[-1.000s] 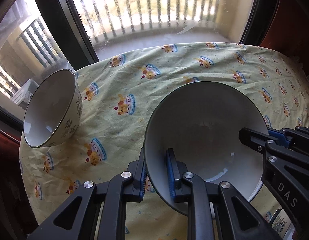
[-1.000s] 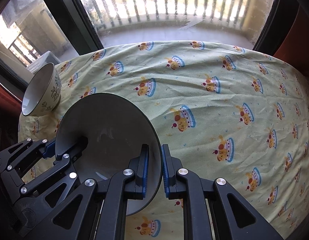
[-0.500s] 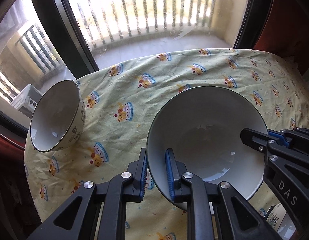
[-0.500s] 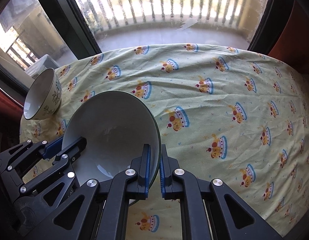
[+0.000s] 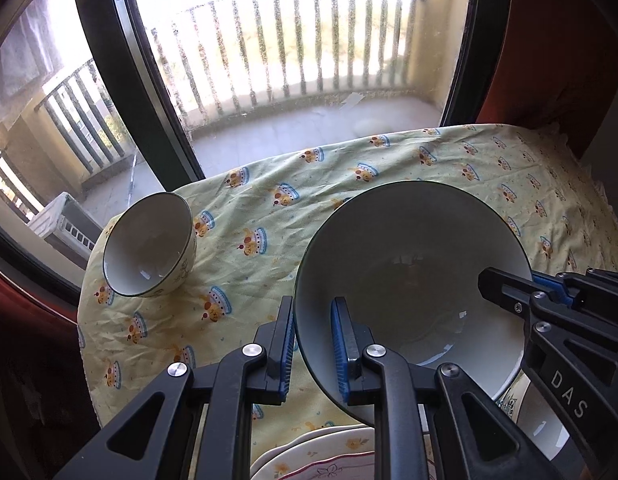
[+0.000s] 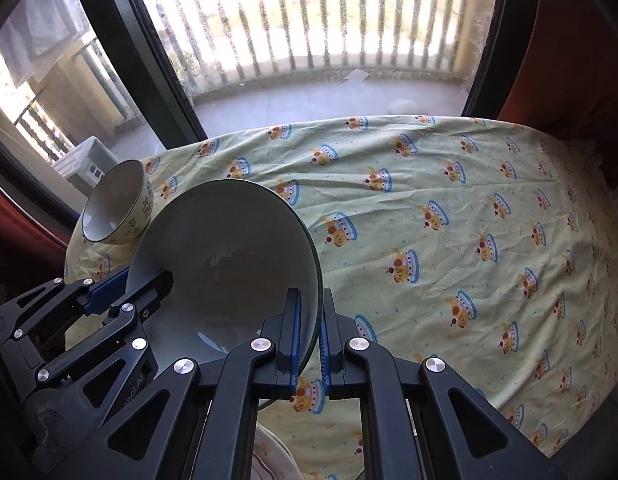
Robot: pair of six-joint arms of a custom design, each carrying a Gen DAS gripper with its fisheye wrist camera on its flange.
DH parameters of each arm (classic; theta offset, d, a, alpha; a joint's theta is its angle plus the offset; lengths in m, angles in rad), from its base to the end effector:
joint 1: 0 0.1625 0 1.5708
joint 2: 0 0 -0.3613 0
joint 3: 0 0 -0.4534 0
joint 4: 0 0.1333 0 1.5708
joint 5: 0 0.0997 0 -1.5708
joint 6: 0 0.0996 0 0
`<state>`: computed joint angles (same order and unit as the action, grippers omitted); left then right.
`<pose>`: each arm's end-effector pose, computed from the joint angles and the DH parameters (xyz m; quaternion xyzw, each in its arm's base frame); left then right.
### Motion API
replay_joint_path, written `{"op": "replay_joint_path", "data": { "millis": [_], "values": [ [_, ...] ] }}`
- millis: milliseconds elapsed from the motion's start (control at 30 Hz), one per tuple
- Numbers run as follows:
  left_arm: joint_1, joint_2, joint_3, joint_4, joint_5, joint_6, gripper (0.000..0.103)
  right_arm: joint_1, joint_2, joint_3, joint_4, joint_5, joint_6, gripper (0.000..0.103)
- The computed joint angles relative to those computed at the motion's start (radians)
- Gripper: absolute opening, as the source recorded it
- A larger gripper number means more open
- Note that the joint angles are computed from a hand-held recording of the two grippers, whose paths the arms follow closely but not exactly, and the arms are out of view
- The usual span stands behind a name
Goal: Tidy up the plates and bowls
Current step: 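Lift the second bowl with both tools and carry it over the large bowl, then lower the second bowl into the large bowl with both tools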
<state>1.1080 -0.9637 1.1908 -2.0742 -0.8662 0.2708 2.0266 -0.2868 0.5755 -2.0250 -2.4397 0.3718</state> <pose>-0.1643 -0.7724 0.3113 0.2890 0.8848 -0.1614 0.3278 0.4432 -0.7740 0.0886 0.0032 -0.9047 0.2373 0.3539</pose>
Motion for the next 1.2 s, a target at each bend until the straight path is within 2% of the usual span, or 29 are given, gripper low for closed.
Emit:
{"op": "replay_joint_path", "data": {
  "millis": [167, 333, 867, 933, 1067, 1200],
  "values": [
    [-0.033, -0.061, 0.089, -0.037, 0.022, -0.026, 0.015, 0.016, -0.099, 0.155, -0.083, 0.002, -0.026, 0.011],
    [-0.073, -0.116, 0.180, -0.055, 0.053, -0.108, 0.015, 0.016, -0.215, 0.324, -0.177, 0.035, -0.071, 0.010],
    [-0.194, -0.236, 0.429, -0.017, 0.105, -0.434, 0.015, -0.007, -0.536, 0.719, -0.215, 0.096, -0.172, 0.011],
    [-0.202, -0.248, 0.458, -0.011, 0.104, -0.467, 0.015, -0.012, -0.565, 0.757, -0.213, 0.106, -0.173, 0.011],
    [-0.214, -0.266, 0.506, 0.011, 0.103, -0.537, 0.015, -0.012, -0.603, 0.832, -0.266, 0.073, -0.241, 0.011],
    [-0.224, -0.271, 0.531, 0.031, 0.109, -0.580, 0.015, -0.027, -0.640, 0.887, -0.285, 0.097, -0.252, 0.011]
  ]
}}
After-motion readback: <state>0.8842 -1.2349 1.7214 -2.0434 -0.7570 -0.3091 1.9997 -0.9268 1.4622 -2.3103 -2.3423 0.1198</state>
